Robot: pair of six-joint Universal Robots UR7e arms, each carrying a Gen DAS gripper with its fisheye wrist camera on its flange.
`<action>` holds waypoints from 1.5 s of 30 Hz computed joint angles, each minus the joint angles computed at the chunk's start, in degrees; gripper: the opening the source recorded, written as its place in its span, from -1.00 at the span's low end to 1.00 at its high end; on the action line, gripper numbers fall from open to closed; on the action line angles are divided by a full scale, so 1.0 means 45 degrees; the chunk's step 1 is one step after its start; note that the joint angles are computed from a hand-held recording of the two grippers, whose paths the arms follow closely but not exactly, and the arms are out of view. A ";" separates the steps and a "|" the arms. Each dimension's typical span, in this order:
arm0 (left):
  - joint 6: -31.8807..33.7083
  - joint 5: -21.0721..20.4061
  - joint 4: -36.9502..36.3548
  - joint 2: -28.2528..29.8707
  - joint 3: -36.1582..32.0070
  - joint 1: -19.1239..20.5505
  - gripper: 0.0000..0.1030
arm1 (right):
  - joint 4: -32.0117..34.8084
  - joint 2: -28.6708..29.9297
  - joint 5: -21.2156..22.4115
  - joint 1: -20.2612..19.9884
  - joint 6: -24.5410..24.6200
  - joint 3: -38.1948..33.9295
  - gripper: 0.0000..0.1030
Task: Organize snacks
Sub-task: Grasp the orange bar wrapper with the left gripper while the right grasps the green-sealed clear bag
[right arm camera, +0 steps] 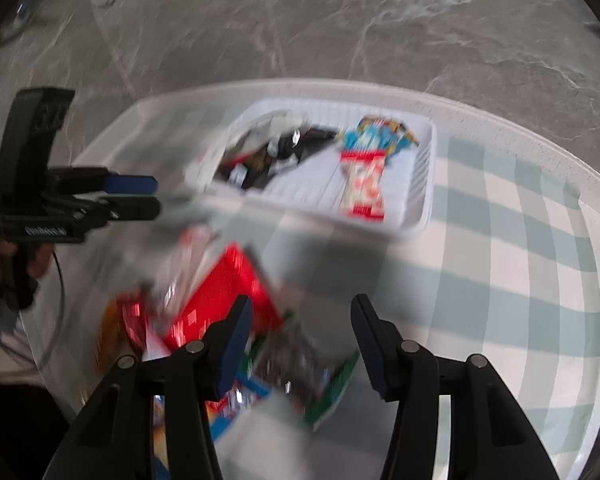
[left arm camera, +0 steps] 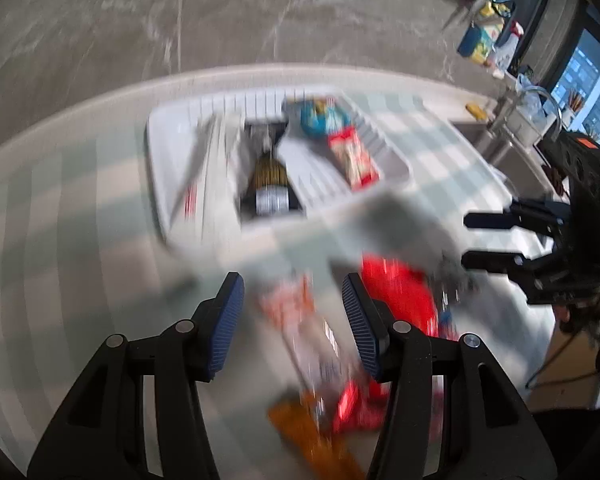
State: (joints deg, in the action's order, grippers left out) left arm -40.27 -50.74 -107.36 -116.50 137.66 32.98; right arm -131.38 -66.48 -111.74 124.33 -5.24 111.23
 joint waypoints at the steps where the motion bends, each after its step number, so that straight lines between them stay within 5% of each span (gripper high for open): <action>1: -0.0456 -0.0121 0.0663 -0.0382 0.0096 -0.0283 -0.04 | 0.0158 -0.0096 -0.0083 0.0046 -0.0118 0.0119 0.06; 9: -0.3820 -0.1736 0.4713 -0.3075 0.0789 -0.2504 -0.04 | 0.0788 -0.0046 -0.0698 0.0124 -0.1735 0.0369 0.06; 16: -0.5309 -0.2320 0.5954 -0.3940 0.1137 -0.3732 -0.04 | 0.0794 0.0277 -0.0872 -0.0202 -0.1482 0.0493 0.05; 31: -0.4568 -0.2430 0.5067 -0.2843 0.1346 -0.2825 -0.04 | 0.1255 -0.0971 -0.1332 0.0192 -0.0573 0.1381 0.05; 45: -0.4743 -0.2442 0.4890 -0.2744 0.1517 -0.2702 -0.02 | 0.0784 -0.0174 -0.1718 -0.0113 0.0480 0.0989 0.19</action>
